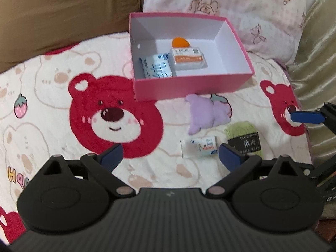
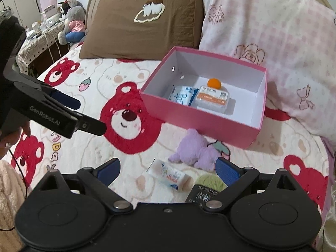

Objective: Organize objects

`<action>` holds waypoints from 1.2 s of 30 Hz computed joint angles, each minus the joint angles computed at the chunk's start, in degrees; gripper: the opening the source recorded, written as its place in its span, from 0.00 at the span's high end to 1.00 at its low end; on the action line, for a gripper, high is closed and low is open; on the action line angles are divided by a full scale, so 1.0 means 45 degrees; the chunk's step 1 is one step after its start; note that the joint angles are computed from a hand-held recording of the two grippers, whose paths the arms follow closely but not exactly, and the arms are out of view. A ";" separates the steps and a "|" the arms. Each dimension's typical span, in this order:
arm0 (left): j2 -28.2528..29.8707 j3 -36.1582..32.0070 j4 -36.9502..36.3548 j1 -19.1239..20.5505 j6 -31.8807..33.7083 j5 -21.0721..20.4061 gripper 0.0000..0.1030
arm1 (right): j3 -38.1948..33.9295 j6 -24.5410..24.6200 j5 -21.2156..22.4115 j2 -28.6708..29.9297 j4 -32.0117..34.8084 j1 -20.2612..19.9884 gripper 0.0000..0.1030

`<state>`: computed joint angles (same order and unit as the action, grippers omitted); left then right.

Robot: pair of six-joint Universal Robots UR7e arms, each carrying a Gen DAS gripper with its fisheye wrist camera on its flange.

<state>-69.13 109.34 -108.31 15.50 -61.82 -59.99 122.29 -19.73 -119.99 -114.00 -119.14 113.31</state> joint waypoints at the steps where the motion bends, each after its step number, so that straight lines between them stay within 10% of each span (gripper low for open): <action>1: 0.0031 0.0042 -0.0005 -0.0026 -0.0058 -0.0034 0.04 | 0.0028 0.0018 -0.0005 -0.0079 0.0102 -0.0004 0.04; 36: 0.1564 0.1220 -0.2381 -0.1218 -0.1084 -0.2012 0.04 | 0.2180 -0.2796 0.1410 -0.4643 0.1647 -0.4323 0.04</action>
